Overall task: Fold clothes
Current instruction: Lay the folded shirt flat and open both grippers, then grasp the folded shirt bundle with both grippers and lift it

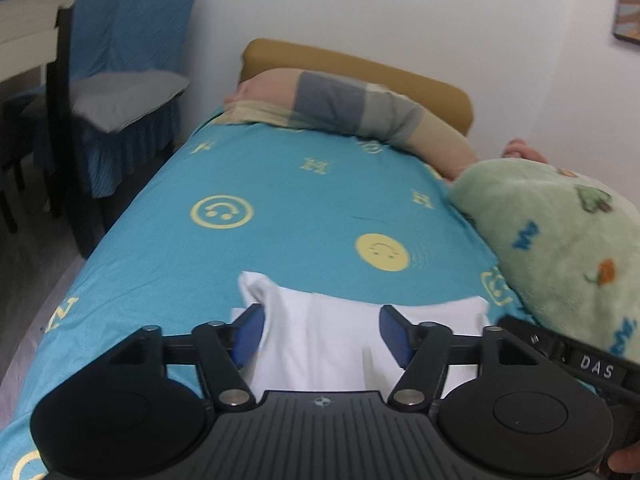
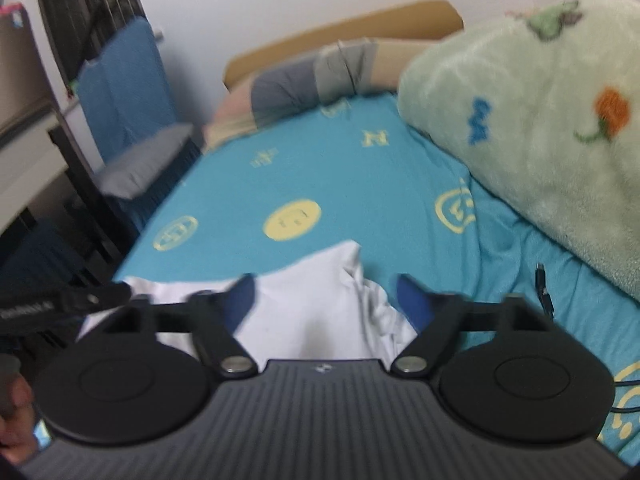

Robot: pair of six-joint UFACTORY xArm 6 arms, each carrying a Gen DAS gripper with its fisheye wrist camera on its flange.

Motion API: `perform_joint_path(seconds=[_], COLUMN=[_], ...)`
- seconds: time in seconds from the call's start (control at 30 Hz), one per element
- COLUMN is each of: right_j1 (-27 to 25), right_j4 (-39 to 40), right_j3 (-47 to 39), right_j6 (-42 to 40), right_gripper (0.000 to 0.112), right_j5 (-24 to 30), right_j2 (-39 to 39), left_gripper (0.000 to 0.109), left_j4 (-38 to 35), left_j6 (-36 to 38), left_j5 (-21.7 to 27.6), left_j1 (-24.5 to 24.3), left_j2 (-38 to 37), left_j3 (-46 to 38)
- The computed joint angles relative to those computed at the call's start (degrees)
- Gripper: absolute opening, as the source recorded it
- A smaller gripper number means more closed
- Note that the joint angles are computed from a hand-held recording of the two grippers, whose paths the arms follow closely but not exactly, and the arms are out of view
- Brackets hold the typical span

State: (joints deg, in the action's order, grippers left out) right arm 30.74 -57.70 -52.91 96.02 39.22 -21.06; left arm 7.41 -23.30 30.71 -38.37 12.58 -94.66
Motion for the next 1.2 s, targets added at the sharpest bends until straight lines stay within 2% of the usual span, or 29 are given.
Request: perform_joint_path(seconds=[0.1,0.13,0.2,0.27,0.33,0.43,0.6,0.7,0.87,0.97,1.07,1.17,1.2], right_j1=[0.7,0.4,-0.1,-0.4,-0.8,-0.6,1.4,3.7,7.9,9.4,9.8,9.7,10.3], right_j4=[-1.6,-1.2,1.4,3.8,5.1,5.2,5.4,6.0,11.0,14.1,15.2,15.3,14.3], right_j3=[0.3,0.0,-0.5,-0.7,-0.8,-1.0,-0.3,0.4,1.4,1.8,3.5,7.3,8.2], right_j6=[0.4,-0.5,-3.4,-6.0,-7.8,-8.6,-7.2,-7.1,-8.9,-9.2,-5.1,2.6,6.1], right_gripper=[0.077,0.072,0.055,0.047,0.046,0.046,0.046,0.046,0.046,0.045,0.049,0.083,0.087], right_j5=[-0.7,-1.2,-1.7,-2.0,-2.7,-2.7,-0.5,1.5,5.2,6.6,5.7,0.9,0.4], right_j2=[-0.1,0.4,1.9,3.3,4.5,5.2,2.3,-0.2,-3.1,-3.8,-6.9,-11.5,-12.7], left_gripper=[0.068,0.068,0.068,0.068,0.069,0.069,0.068,0.068,0.069,0.069,0.073,0.080,0.081], left_j4=[3.6,4.9,5.6,4.6,2.6,3.3,2.6,0.4,-1.6,-4.4,-9.6,-14.8,-16.2], left_j6=[-1.8,-2.6,-3.7,-4.1,-3.6,-3.6,-2.0,-0.7,-3.6,-4.5,-3.9,-4.6,-5.3], left_j5=[1.7,2.5,5.4,7.9,7.5,8.1,8.5,9.7,15.6,16.1,15.2,14.1,14.3], left_j1=[-0.5,-0.6,-0.4,0.0,0.6,0.5,-0.6,-1.5,-2.1,-1.3,-0.4,0.3,0.4], left_j2=[0.3,0.6,1.8,3.0,3.3,3.1,-1.1,-5.3,-9.1,-11.1,-14.6,-18.6,-19.5], left_j3=[0.3,0.2,-1.0,-2.3,-2.0,-2.2,1.3,4.6,7.3,8.8,11.5,14.6,15.1])
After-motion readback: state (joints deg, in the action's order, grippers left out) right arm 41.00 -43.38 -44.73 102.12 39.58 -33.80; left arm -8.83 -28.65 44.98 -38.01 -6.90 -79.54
